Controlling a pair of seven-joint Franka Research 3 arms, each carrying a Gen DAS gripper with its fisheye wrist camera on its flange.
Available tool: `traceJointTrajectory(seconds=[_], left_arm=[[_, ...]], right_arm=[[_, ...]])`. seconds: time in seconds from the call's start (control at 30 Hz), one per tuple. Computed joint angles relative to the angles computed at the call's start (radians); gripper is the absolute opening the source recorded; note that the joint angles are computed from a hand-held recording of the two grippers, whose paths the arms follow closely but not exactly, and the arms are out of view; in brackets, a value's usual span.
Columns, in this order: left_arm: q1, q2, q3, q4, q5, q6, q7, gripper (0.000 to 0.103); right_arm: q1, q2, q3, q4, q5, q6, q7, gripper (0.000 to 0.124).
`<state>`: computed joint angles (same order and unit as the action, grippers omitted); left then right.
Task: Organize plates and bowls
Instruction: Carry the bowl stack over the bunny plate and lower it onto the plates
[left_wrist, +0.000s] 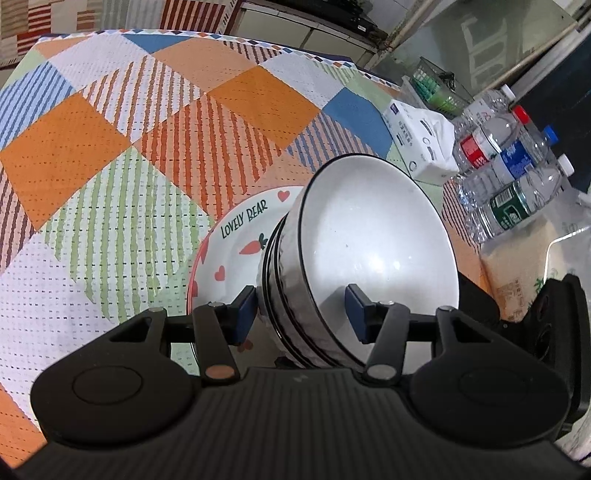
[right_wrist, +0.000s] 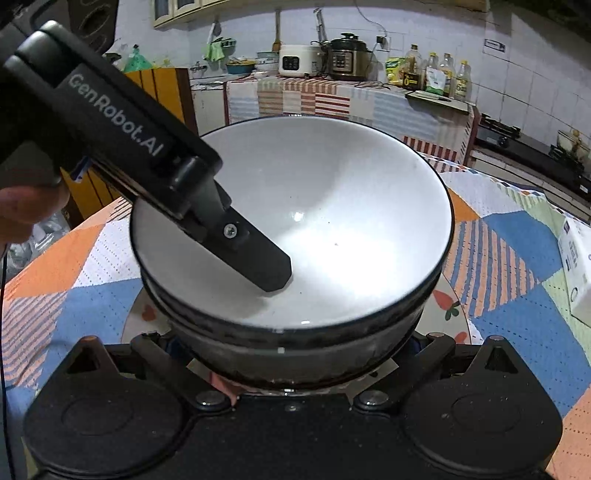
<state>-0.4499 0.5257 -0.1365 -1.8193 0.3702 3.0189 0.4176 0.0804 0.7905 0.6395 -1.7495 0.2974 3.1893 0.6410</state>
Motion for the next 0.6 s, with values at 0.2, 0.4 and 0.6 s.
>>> traceJointTrajectory(seconds=[0.2,0.4,0.6], left_arm=[[-0.026,0.003,0.028,0.007,0.017,0.000,-0.019,0.051],[-0.085,0.005,0.086,0.022,0.075,-0.015,-0.076,0.055],[-0.177,-0.011,0.160,0.073,0.227,-0.161,-0.186,0.057]], right_arm=[[0.010,0.010,-0.008,0.009,-0.009,0.014,0.013,0.101],[0.065,-0.020,-0.070,-0.004,-0.005,0.018,0.061,0.101],[0.061,-0.061,-0.068,-0.064,0.016,0.051,0.116,0.100]])
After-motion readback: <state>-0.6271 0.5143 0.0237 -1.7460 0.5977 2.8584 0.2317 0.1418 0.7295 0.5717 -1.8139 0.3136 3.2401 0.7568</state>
